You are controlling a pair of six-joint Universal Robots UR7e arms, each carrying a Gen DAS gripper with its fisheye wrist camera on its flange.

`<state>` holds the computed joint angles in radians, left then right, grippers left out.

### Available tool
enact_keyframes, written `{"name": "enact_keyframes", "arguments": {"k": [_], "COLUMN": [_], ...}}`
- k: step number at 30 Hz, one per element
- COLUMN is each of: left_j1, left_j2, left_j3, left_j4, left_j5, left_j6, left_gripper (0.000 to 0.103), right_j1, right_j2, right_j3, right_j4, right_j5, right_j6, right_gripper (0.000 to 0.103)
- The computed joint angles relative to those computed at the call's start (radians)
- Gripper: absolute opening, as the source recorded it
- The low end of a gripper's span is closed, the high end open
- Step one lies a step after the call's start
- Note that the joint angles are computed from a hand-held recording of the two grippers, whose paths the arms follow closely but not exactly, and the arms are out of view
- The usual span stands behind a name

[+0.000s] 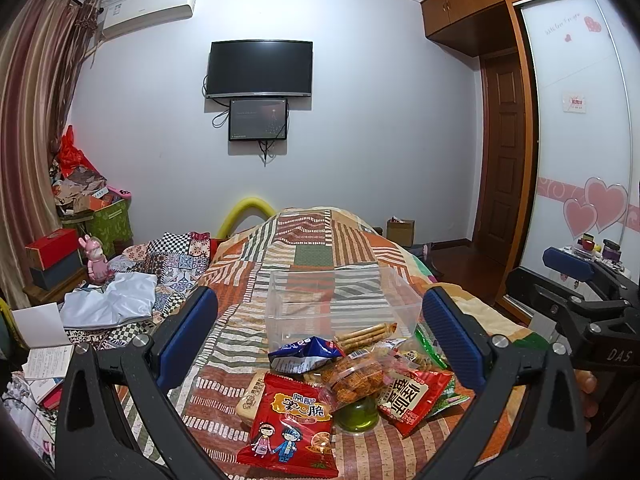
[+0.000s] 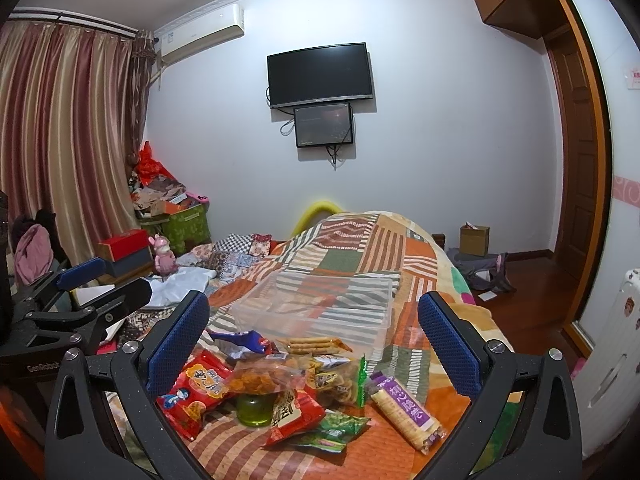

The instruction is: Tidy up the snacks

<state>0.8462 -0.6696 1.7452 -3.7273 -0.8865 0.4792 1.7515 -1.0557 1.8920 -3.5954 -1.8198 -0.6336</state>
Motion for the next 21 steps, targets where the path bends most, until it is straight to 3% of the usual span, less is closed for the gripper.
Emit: {"name": "enact_keyframes", "arguments": {"k": [21], "left_j1": [0.002], "left_j2": [-0.009], "left_j3": [0.007], "left_j4": [0.008], "left_j5": [-0.012], "left_j6": [-0.013], "left_gripper": [0.103], "right_j1": [0.003], "right_j2": [-0.002], "right_j3": [0.002], "right_j4": [0.002], "right_j5": [0.000], "right_j6": [0.003], "right_gripper": [0.103]}}
